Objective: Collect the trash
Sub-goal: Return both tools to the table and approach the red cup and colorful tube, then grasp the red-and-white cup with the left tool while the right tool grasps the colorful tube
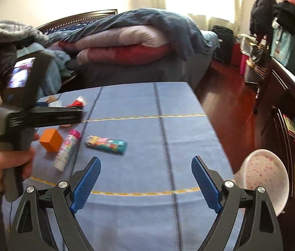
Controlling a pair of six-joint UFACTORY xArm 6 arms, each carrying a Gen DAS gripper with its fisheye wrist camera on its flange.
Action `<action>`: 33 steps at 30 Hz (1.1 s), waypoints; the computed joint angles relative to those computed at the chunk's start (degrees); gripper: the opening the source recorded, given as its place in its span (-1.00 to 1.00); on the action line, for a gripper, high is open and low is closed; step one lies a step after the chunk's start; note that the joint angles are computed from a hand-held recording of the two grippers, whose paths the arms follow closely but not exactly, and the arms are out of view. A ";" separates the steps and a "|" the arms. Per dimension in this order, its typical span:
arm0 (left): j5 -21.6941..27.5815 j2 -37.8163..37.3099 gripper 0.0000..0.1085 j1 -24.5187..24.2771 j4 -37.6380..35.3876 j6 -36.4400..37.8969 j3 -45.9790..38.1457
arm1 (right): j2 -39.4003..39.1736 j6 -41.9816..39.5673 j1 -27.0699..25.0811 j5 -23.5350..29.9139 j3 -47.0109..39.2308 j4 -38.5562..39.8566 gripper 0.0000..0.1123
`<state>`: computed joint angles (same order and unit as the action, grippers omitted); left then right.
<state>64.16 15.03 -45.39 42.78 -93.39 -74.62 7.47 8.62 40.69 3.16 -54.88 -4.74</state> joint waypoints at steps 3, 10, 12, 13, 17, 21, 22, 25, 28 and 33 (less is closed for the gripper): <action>-4.58 -0.04 0.83 2.08 -0.11 0.91 2.15 | 2.37 5.48 0.65 1.43 -2.99 -6.56 0.57; -15.87 -3.91 0.61 7.06 -0.98 -0.07 9.16 | 9.27 3.35 2.48 5.46 -11.32 -4.26 0.57; -16.51 -3.87 0.59 7.56 -2.08 0.81 9.70 | 11.12 3.91 2.77 6.70 -13.65 -5.02 0.57; -17.54 -4.01 0.53 7.94 -2.41 1.26 10.31 | 12.20 5.26 2.94 7.60 -15.07 -6.52 0.57; -17.93 -4.62 0.00 8.32 -2.34 1.22 11.46 | 15.48 9.20 3.71 10.49 -19.21 -9.98 0.57; -21.03 -6.29 -0.01 8.74 -0.94 -0.38 13.94 | 17.49 9.43 4.63 12.22 -21.55 -8.66 0.57; -21.42 -6.65 -0.02 8.51 -0.21 -1.08 14.39 | 18.00 9.72 4.85 12.60 -22.14 -8.34 0.57; -21.63 -8.54 -0.02 8.13 2.74 -4.96 16.39 | 18.83 10.85 5.09 13.47 -23.12 -8.65 0.57; -21.21 -11.27 -0.02 7.50 4.93 -8.31 18.42 | 20.02 12.93 5.56 14.91 -24.81 -10.31 0.57; -18.65 -14.93 -0.02 5.88 7.08 -10.77 20.17 | 21.75 15.45 6.27 17.10 -27.33 -12.39 0.54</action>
<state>45.52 0.10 -39.51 49.86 -104.17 -54.45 29.22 24.07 46.96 20.26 -82.20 -17.13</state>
